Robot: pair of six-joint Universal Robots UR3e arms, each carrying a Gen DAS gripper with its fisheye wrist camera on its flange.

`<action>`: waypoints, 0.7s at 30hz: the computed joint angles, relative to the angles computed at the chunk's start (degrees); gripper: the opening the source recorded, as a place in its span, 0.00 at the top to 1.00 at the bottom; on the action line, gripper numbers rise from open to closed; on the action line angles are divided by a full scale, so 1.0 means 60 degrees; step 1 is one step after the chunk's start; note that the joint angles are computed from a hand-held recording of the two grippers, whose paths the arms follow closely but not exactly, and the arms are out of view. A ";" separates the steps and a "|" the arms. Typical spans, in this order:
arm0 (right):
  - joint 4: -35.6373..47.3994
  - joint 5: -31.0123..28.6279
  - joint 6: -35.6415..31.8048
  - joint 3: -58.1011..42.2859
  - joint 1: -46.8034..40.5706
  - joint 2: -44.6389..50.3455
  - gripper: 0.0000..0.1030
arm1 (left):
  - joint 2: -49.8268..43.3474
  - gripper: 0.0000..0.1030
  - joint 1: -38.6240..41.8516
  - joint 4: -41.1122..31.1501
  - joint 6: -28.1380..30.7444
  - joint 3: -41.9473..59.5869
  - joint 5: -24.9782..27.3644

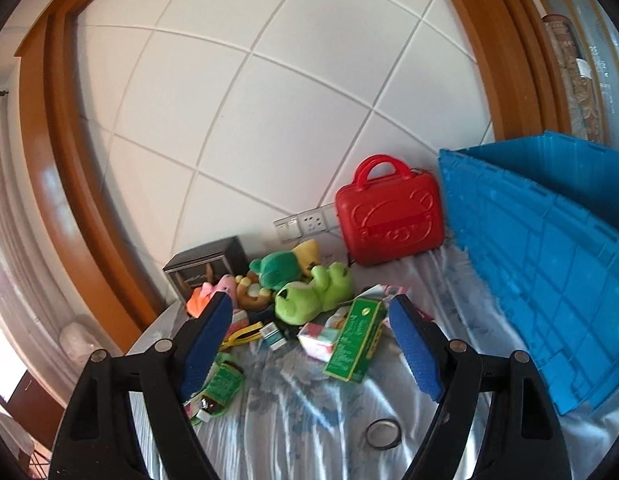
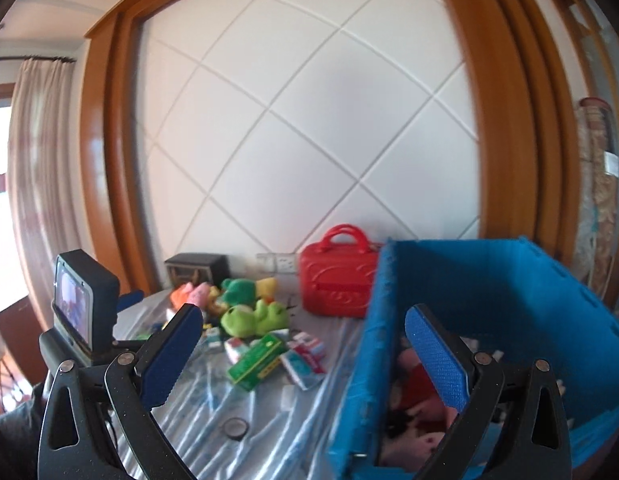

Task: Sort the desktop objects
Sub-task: 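Return both grippers toward the remaining items on the bed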

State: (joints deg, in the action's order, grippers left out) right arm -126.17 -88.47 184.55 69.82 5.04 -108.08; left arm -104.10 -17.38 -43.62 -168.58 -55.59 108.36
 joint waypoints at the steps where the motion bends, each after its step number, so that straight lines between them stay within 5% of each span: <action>1: -0.0056 -0.0270 0.0074 -0.0153 0.0420 0.0331 0.00 | 0.0274 0.22 0.0271 0.0187 -0.0017 -0.0516 -0.0054; 10: -0.0105 -0.2505 0.1204 -0.1722 0.3165 0.3463 0.00 | 0.1726 0.22 0.3056 0.0694 0.0931 -0.2957 -0.1835; 21: 0.2453 -0.4399 0.3278 -0.7714 0.4794 0.8433 0.00 | 0.1680 0.22 0.6799 0.1481 0.3564 -0.4377 -0.4926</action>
State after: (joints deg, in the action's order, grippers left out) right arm -111.45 -114.86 204.22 23.54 33.81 -57.48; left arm -94.02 23.41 -34.74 -147.20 -81.86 78.80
